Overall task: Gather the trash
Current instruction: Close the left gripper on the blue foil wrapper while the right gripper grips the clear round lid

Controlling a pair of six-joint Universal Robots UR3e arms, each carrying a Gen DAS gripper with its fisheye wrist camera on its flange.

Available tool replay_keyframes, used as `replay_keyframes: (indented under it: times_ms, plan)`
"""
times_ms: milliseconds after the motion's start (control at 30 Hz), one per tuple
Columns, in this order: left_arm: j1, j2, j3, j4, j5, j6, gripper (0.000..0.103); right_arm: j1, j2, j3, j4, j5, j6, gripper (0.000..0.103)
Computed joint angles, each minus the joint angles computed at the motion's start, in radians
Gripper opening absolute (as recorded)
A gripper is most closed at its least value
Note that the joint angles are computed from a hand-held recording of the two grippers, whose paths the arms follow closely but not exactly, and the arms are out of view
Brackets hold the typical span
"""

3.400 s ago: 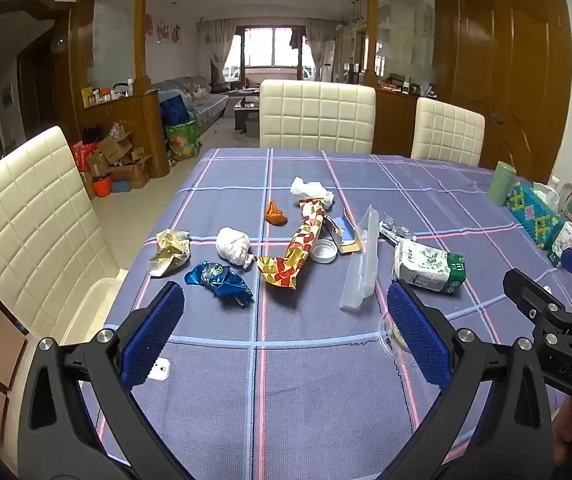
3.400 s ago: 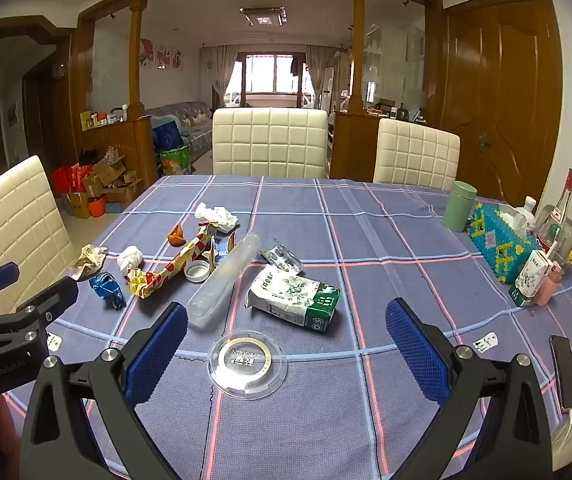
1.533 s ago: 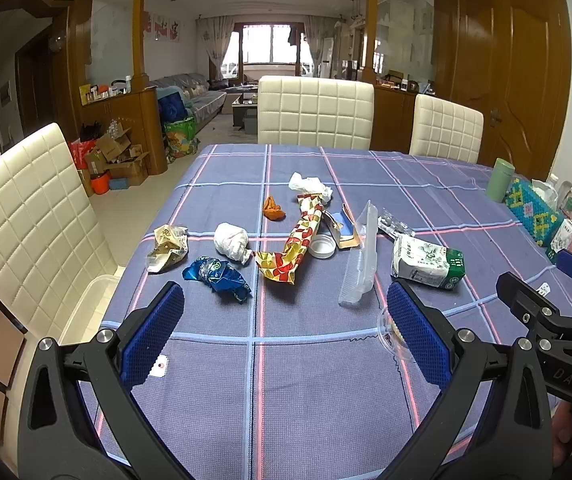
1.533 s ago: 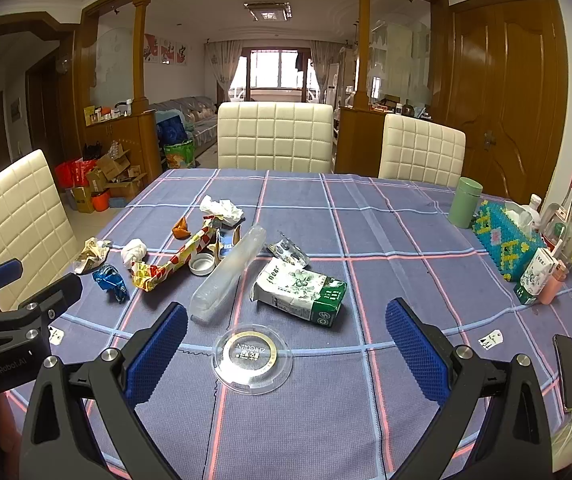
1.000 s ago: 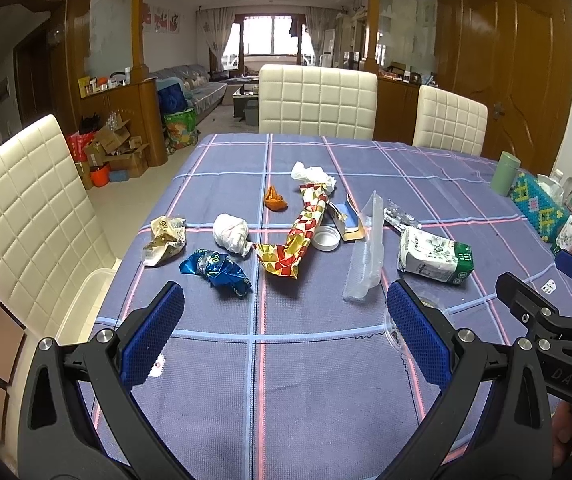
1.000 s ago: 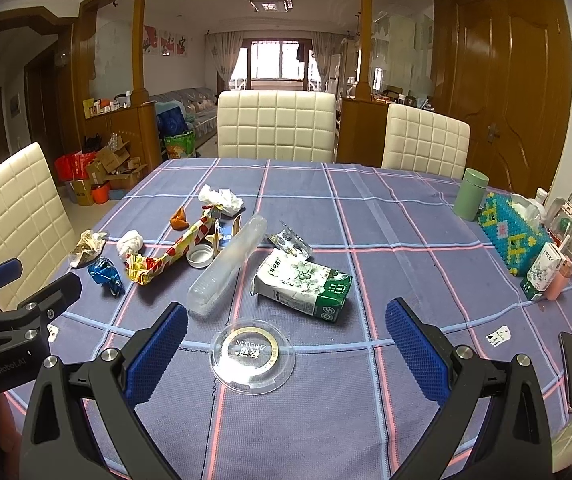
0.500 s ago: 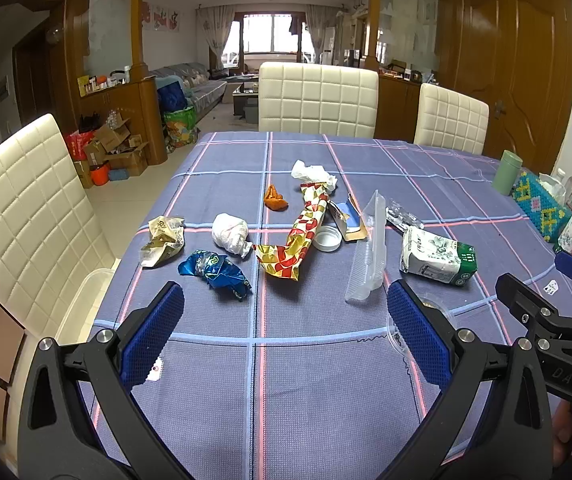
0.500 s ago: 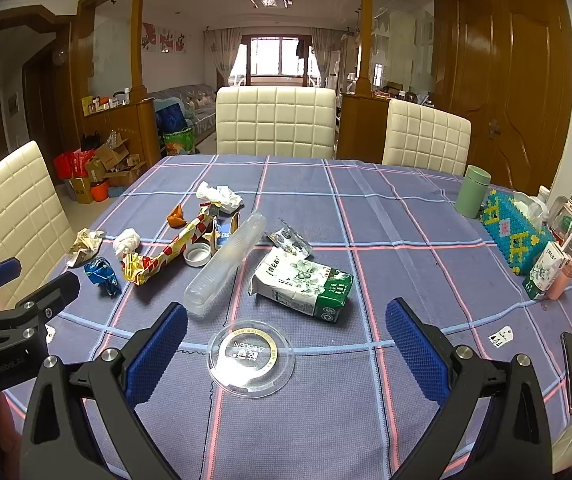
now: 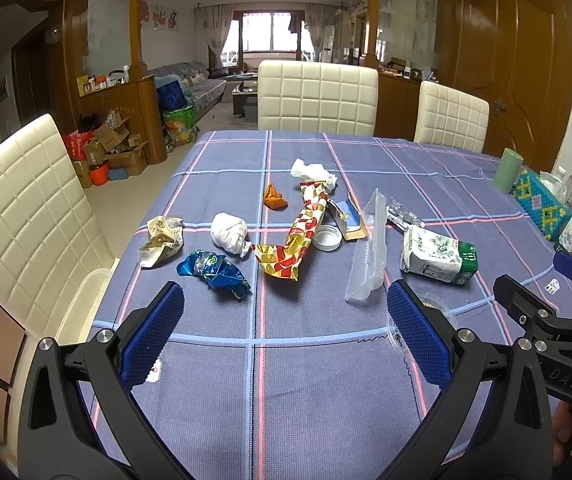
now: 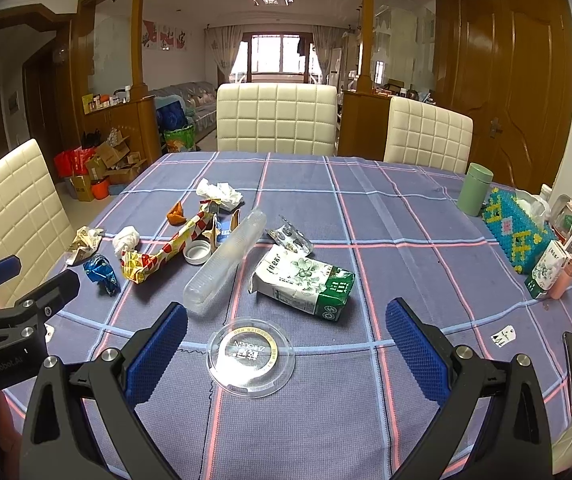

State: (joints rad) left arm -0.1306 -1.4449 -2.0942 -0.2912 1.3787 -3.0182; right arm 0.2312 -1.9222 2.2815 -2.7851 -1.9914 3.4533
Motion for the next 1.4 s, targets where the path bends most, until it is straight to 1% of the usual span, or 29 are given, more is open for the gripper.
replay_keyframes:
  times_ms: [133, 167, 300, 400, 467, 500, 567, 667, 767, 800, 833, 967, 1133, 1233, 1300, 1333, 1367, 1400]
  plan:
    - [0.010, -0.046, 0.002, 0.013, 0.009, 0.002, 0.100, -0.082, 0.029, 0.051, -0.050, 0.121, -0.035, 0.097]
    - [0.017, -0.056, -0.001, 0.012, 0.010, 0.005, 0.100, -0.098, 0.050, 0.054, -0.045, 0.142, -0.036, 0.097]
    - [0.045, -0.118, -0.003, 0.001, 0.012, 0.015, 0.100, -0.214, 0.116, 0.084, -0.011, 0.315, -0.056, 0.097]
    - [0.066, -0.166, 0.003, -0.004, 0.016, 0.021, 0.100, -0.273, 0.173, 0.093, -0.012, 0.410, -0.064, 0.097]
    - [0.082, -0.195, 0.015, -0.011, 0.015, 0.020, 0.100, -0.283, 0.211, 0.075, 0.006, 0.441, -0.064, 0.097]
    - [0.091, -0.209, 0.022, -0.016, 0.013, 0.020, 0.100, -0.250, 0.237, 0.060, -0.015, 0.399, -0.053, 0.097]
    - [0.114, -0.232, 0.037, -0.030, 0.005, 0.021, 0.100, -0.213, 0.277, 0.031, -0.024, 0.376, -0.057, 0.097]
    - [0.129, -0.272, 0.076, -0.051, 0.008, 0.018, 0.100, -0.134, 0.369, -0.027, -0.045, 0.279, -0.042, 0.097]
    - [0.126, -0.317, 0.134, -0.073, 0.022, 0.018, 0.100, -0.118, 0.399, -0.018, -0.116, 0.260, -0.035, 0.096]
    - [0.124, -0.326, 0.148, -0.077, 0.027, 0.018, 0.100, -0.119, 0.405, -0.002, -0.157, 0.252, -0.030, 0.092]
    - [0.124, -0.341, 0.170, -0.082, 0.029, 0.020, 0.100, -0.113, 0.405, -0.005, -0.161, 0.234, -0.024, 0.085]
    - [0.101, -0.430, 0.286, -0.094, 0.068, 0.017, 0.100, -0.158, 0.402, -0.010, -0.160, 0.257, -0.056, 0.085]
    - [0.091, -0.526, 0.406, -0.142, 0.073, 0.008, 0.100, -0.168, 0.439, -0.047, -0.181, 0.244, -0.090, 0.085]
    - [0.094, -0.563, 0.451, -0.166, 0.068, -0.002, 0.099, -0.180, 0.446, -0.060, -0.174, 0.261, -0.096, 0.085]
    - [0.104, -0.573, 0.458, -0.172, 0.051, -0.004, 0.092, -0.186, 0.443, -0.062, -0.161, 0.275, -0.098, 0.085]
    - [0.115, -0.575, 0.459, -0.182, 0.029, 0.000, 0.080, -0.182, 0.441, -0.062, -0.158, 0.273, -0.096, 0.085]
    - [0.123, -0.574, 0.459, -0.195, 0.009, 0.004, 0.066, -0.178, 0.442, -0.064, -0.157, 0.271, -0.094, 0.085]
    - [0.130, -0.575, 0.462, -0.212, -0.007, 0.005, 0.055, -0.174, 0.440, -0.065, -0.157, 0.268, -0.094, 0.085]
